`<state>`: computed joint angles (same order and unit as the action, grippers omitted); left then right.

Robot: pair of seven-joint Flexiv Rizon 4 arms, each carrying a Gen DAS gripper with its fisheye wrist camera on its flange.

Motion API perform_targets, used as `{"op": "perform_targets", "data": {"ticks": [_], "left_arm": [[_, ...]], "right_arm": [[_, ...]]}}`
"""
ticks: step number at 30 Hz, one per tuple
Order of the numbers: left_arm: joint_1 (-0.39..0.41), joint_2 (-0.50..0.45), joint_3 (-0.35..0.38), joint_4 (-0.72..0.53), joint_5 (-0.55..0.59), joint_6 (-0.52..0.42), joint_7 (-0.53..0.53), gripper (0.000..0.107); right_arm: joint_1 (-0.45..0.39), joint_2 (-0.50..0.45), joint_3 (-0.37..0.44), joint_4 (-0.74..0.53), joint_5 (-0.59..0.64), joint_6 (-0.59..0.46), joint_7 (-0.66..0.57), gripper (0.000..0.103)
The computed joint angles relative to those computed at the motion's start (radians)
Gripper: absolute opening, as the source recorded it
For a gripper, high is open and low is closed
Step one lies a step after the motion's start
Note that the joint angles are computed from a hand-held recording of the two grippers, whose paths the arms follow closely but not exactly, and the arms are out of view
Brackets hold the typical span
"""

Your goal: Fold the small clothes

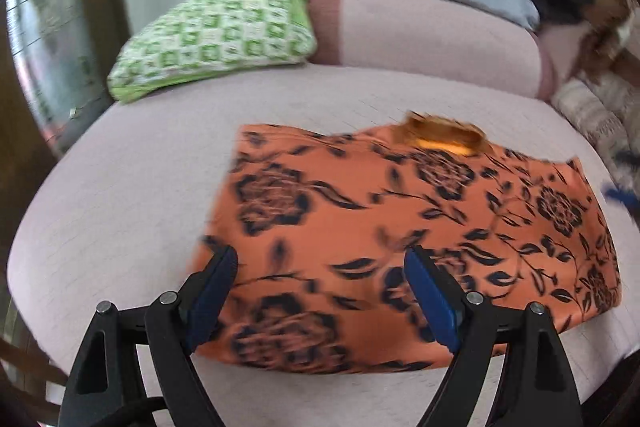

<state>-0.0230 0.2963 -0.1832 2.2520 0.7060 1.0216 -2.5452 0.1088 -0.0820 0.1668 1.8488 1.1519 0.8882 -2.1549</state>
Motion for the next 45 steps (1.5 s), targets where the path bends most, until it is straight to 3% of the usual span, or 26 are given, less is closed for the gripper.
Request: {"op": "perform_targets", "data": {"ticks": [4, 6, 8, 10, 15, 18, 19, 21, 23, 27, 30, 35, 39, 42, 45], "left_arm": [[-0.020, -0.075, -0.005, -0.027, -0.014, 0.017, 0.021, 0.086], [-0.034, -0.099, 0.012, -0.033, -0.026, 0.019, 0.038, 0.086], [-0.047, -0.123, 0.030, -0.037, -0.043, 0.018, 0.055, 0.086], [-0.054, -0.134, 0.043, -0.039, -0.045, 0.015, 0.052, 0.086], [-0.067, -0.156, 0.071, -0.046, -0.057, 0.016, 0.045, 0.086], [-0.079, -0.152, 0.083, -0.046, -0.099, -0.007, 0.070, 0.086], [-0.087, -0.140, 0.091, -0.036, -0.124, -0.005, 0.090, 0.086], [-0.087, -0.117, 0.088, -0.021, -0.123, 0.002, 0.088, 0.086], [-0.081, -0.094, 0.081, -0.009, -0.120, -0.004, 0.081, 0.086], [-0.071, -0.074, 0.083, 0.023, -0.163, 0.023, 0.093, 0.086], [-0.066, -0.064, 0.075, 0.035, -0.181, 0.026, 0.112, 0.086], [-0.052, -0.043, 0.065, 0.053, -0.193, 0.043, 0.121, 0.086], [-0.042, -0.031, 0.058, 0.074, -0.198, 0.065, 0.125, 0.086], [-0.025, -0.007, 0.050, 0.103, -0.171, 0.079, 0.114, 0.086], [-0.002, 0.007, 0.041, 0.124, -0.154, 0.093, 0.094, 0.086]], "right_arm": [[-0.058, -0.175, -0.031, -0.193, 0.055, -0.150, 0.010, 0.078], [-0.063, -0.276, -0.047, -0.256, 0.035, -0.096, 0.132, 0.078], [-0.148, -0.362, -0.028, -0.307, 0.173, -0.153, 0.158, 0.077], [-0.219, -0.376, 0.018, -0.308, 0.252, -0.184, 0.127, 0.077], [-0.279, -0.252, 0.080, -0.203, 0.309, -0.218, -0.058, 0.078], [-0.180, -0.250, 0.048, -0.170, 0.127, -0.143, 0.068, 0.075], [-0.167, -0.252, 0.041, -0.160, 0.117, -0.126, 0.092, 0.070], [-0.151, -0.198, 0.053, -0.116, 0.093, -0.047, 0.118, 0.071], [-0.128, -0.115, 0.067, -0.064, 0.068, 0.007, 0.066, 0.074], [-0.084, -0.015, 0.064, 0.026, 0.069, -0.008, -0.030, 0.079], [0.021, -0.077, 0.047, 0.072, -0.156, 0.114, 0.163, 0.075], [0.061, 0.004, 0.078, 0.136, -0.208, 0.252, 0.189, 0.076], [0.083, 0.046, 0.064, 0.174, -0.207, 0.234, 0.212, 0.076], [0.052, 0.131, 0.025, 0.247, -0.061, 0.167, 0.161, 0.076], [0.068, 0.212, 0.001, 0.339, 0.009, 0.172, 0.153, 0.076]]}}
